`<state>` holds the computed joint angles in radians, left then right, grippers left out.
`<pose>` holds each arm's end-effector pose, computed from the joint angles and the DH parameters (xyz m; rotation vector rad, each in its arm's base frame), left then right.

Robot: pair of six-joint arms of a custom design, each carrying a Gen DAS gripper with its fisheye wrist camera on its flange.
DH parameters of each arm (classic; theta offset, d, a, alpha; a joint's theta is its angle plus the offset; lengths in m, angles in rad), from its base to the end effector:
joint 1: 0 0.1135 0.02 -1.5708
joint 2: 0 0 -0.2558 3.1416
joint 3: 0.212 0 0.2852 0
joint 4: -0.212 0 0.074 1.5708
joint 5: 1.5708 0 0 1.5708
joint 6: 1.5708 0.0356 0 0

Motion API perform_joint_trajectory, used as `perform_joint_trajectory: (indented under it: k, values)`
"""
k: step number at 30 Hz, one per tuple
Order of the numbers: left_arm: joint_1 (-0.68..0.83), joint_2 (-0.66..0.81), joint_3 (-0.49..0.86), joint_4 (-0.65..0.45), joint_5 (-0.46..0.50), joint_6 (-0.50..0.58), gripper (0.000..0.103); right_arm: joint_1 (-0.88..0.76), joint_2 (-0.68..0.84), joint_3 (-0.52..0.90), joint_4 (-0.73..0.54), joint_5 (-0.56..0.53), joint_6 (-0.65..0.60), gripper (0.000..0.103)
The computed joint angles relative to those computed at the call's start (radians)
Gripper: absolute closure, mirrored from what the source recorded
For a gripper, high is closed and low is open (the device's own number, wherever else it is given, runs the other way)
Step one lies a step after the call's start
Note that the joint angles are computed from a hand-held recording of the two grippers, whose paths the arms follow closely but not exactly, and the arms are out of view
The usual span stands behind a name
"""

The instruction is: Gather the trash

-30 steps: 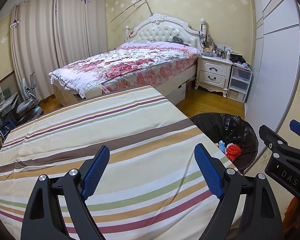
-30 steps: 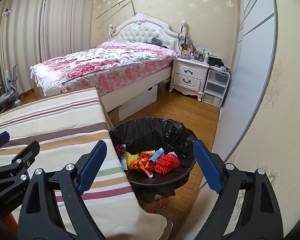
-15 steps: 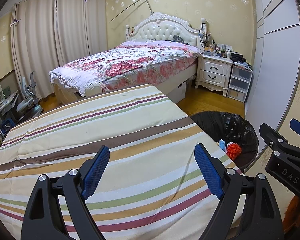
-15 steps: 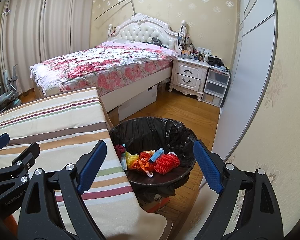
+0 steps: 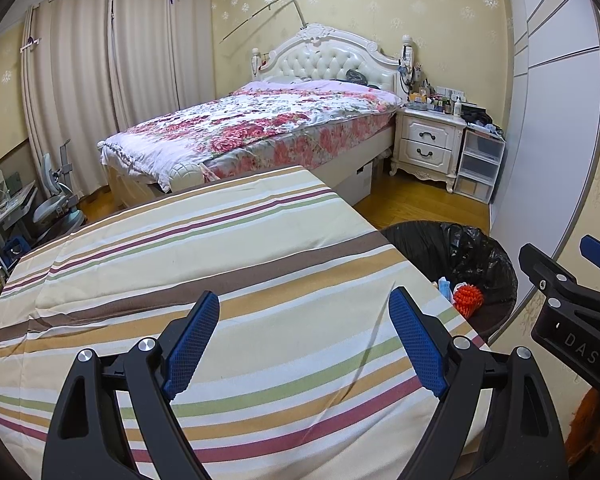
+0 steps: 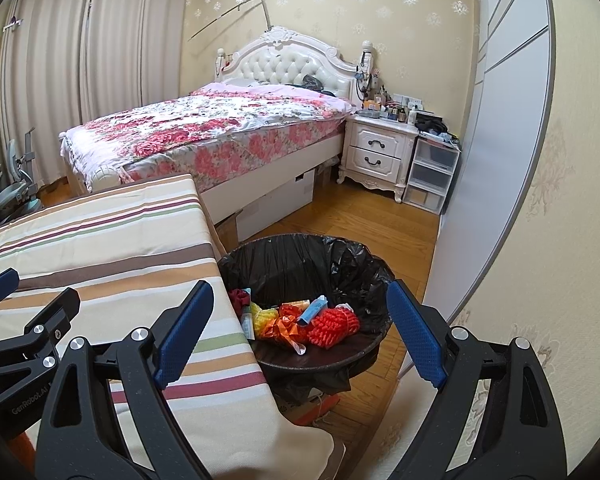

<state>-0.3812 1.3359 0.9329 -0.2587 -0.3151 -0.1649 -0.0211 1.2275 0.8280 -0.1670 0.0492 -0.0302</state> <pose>0.3063 -0.1109 0.2419 0.0673 2.1940 0.0464 0.3064 -0.0082 0.2424 0.0192 2.1376 -0.0827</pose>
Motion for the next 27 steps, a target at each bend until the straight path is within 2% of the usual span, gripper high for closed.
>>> perform_joint_trajectory:
  k: [27]
  values:
    - [-0.002, 0.002, -0.030, 0.022, 0.022, 0.001, 0.019, -0.008, 0.012, -0.004, 0.011, -0.003, -0.003, 0.017]
